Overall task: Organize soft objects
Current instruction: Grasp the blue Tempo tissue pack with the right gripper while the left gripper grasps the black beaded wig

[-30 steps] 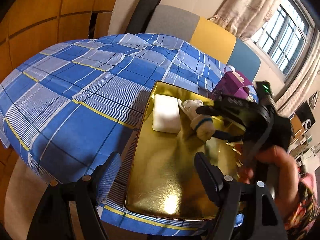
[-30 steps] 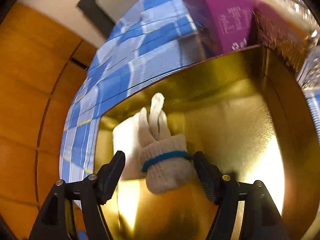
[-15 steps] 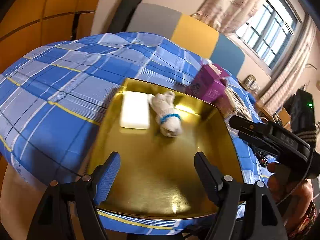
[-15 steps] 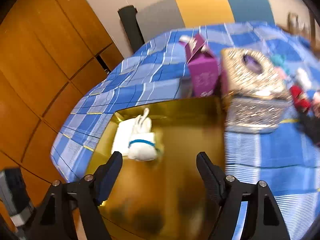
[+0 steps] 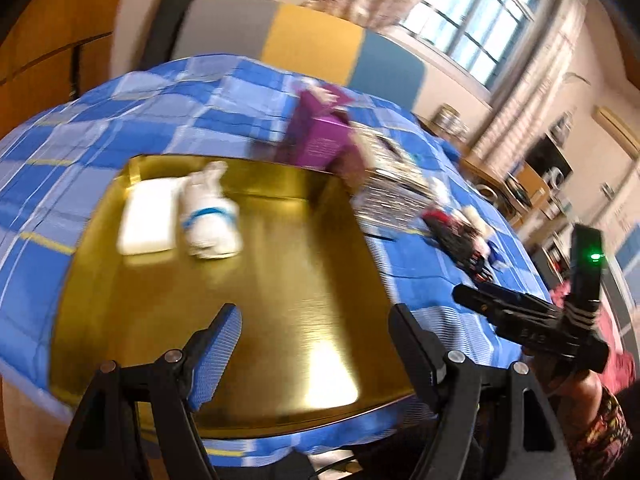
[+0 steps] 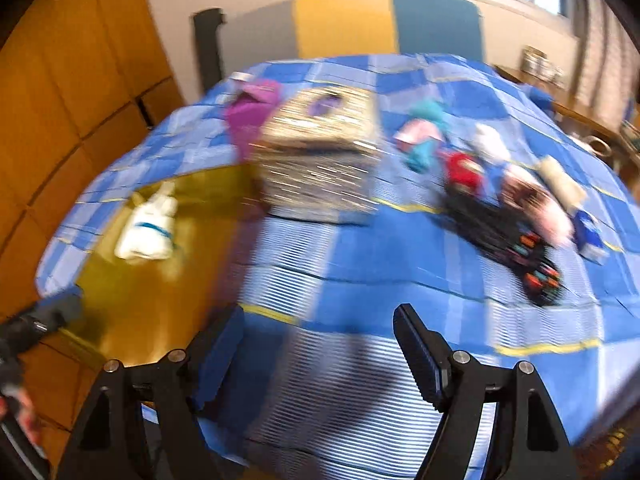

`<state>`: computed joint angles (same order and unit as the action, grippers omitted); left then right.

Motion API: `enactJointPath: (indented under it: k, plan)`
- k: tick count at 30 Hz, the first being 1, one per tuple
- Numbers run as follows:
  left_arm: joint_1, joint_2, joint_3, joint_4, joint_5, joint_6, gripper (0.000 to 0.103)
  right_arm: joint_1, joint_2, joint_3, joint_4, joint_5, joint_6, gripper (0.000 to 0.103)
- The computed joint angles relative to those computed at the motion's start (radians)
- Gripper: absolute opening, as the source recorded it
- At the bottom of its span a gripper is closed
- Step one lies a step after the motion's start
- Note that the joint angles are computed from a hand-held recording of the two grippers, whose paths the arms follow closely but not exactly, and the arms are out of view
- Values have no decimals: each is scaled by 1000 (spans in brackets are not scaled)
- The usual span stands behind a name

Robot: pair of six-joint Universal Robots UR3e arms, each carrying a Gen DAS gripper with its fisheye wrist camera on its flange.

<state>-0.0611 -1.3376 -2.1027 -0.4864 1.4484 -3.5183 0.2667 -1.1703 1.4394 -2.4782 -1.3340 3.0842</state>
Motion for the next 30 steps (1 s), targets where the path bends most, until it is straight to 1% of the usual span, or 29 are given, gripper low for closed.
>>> enactJointPath:
  k: [3, 5, 8, 11, 14, 16, 17, 19, 20, 21, 22, 24, 25, 26, 27, 28, 29, 30]
  plan:
    - [-93, -119, 122, -9, 45, 8, 77, -94, -29, 55, 21, 7, -42, 78]
    - [-141, -194, 203, -15, 56, 10, 77, -160, -25, 50, 45, 16, -74, 78]
    - [-181, -271, 293, -33, 52, 6, 77, -232, 29, -24, 48, -41, -89, 78]
    - [-215, -351, 390, -58, 55, 0, 77, -287, 134, -179, 99, -60, -97, 79]
    - [-244, -414, 472, -92, 64, -9, 77, -308, 280, -400, 211, -86, -102, 79]
    - [-254, -449, 519, -115, 64, -19, 77, -310, 394, -575, 327, -99, -119, 79]
    - [-259, -463, 538, -125, 64, -23, 77, -313, 424, -623, 368, -93, -123, 79]
    - [-267, -497, 584, -151, 64, -36, 77, -326, 480, -720, 478, -20, -121, 79]
    - [-275, -520, 617, -166, 69, -47, 77, -336, 489, -746, 555, 58, -121, 79]
    - [-279, -535, 635, -168, 73, -51, 77, -345, 476, -731, 589, 125, -135, 81]
    - [-282, -550, 654, -169, 78, -54, 77, -353, 443, -681, 598, 198, -165, 81]
    - [-296, -594, 712, -190, 94, -56, 77, -370, 415, -669, 686, 303, -246, 79]
    - [-300, -611, 733, -198, 97, -56, 77, -380, 392, -641, 678, 326, -261, 79]
    - [-305, -629, 760, -212, 99, -56, 77, -392, 368, -614, 644, 327, -259, 79]
    - [-312, -652, 792, -230, 102, -57, 77, -408, 353, -599, 591, 307, -232, 79]
    - [-316, -666, 812, -236, 102, -58, 77, -422, 344, -586, 531, 280, -195, 80]
    - [-321, -684, 834, -241, 101, -59, 77, -442, 349, -588, 433, 224, -136, 80]
    - [-325, -698, 850, -245, 101, -58, 77, -450, 372, -630, 410, 172, -104, 80]
